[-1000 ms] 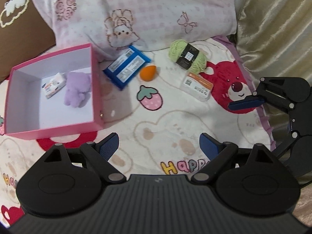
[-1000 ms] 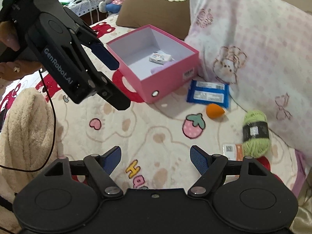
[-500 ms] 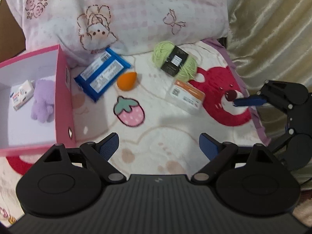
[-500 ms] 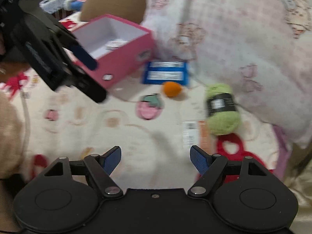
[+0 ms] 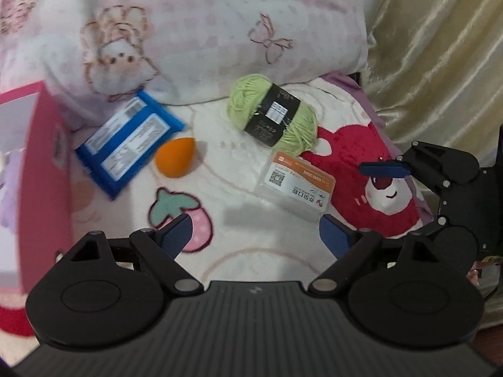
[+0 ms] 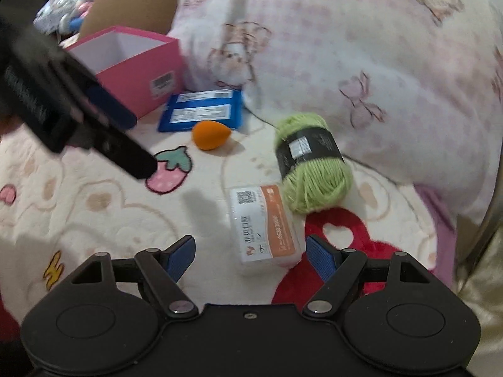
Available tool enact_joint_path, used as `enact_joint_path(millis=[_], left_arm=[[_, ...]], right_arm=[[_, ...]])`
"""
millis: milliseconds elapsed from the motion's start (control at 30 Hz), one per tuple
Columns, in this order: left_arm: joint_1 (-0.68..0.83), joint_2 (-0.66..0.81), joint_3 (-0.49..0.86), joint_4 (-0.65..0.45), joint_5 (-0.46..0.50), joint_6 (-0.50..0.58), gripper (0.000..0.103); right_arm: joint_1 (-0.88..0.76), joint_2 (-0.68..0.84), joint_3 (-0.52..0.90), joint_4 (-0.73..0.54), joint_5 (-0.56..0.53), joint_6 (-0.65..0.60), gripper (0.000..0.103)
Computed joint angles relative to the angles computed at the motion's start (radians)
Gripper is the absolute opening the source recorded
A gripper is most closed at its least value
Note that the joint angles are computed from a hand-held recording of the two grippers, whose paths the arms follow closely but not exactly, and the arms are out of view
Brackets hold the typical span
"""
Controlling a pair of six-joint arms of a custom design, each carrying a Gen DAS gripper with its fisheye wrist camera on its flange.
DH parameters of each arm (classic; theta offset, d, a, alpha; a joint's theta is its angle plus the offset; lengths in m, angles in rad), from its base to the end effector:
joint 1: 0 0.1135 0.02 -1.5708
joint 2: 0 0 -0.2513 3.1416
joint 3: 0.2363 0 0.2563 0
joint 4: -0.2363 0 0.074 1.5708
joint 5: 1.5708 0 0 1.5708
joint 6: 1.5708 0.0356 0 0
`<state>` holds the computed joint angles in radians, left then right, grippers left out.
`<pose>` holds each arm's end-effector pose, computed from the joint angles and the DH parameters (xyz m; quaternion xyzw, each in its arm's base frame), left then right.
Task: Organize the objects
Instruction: 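Withdraw the left tool and move it toward the clear plastic box, then close the left gripper on the clear orange-labelled plastic box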
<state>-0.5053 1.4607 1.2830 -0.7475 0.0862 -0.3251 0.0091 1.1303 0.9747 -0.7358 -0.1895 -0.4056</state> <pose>0.2734 -0.1547 0.2909 0.0989 0.9424 -0.1652 0.2735 0.2367 0.0089 0.2767 -0.2241 0.9120 0.0221 0.3428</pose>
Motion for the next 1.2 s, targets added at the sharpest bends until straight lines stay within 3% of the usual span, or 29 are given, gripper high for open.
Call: enact_joint_path(millis=[167, 267, 467, 567, 700, 800, 867, 1000, 1200], left_arm=[[-0.027, 0.060, -0.080, 0.205, -0.016, 0.006, 0.087], [-0.025, 0.145, -0.053, 0.237, -0.047, -0.005, 0.083], [0.013, 0.226, -0.044, 0.318, 0.038, -0.006, 0.078], [0.032, 0.236, -0.084, 0.430, 0.132, -0.018, 0.072], [0.035, 0.260, -0.103, 0.516, 0.159, -0.044, 0.064], [0.036, 0.298, -0.082, 0.505, 0.143, -0.059, 0.056], [0.053, 0.299, -0.103, 0.532, 0.198, -0.094, 0.048], [0.046, 0.252, -0.175, 0.580, 0.193, -0.109, 0.048], [0.068, 0.139, -0.257, 0.494, 0.217, -0.166, 0.048]], right_arm=[[-0.018, 0.011, -0.057, 0.065, -0.009, 0.027, 0.081], [-0.012, 0.026, -0.067, 0.076, 0.008, 0.015, 0.081], [-0.029, 0.068, -0.068, 0.102, 0.013, 0.011, 0.081], [-0.040, 0.098, -0.065, 0.116, -0.006, 0.033, 0.081], [-0.057, 0.150, -0.056, 0.133, -0.052, 0.175, 0.081], [-0.063, 0.160, -0.073, 0.168, -0.046, 0.245, 0.078], [-0.065, 0.170, -0.072, 0.174, -0.038, 0.275, 0.074], [-0.049, 0.162, -0.072, 0.169, -0.027, 0.268, 0.072], [0.002, 0.127, -0.084, 0.134, -0.037, 0.152, 0.072]])
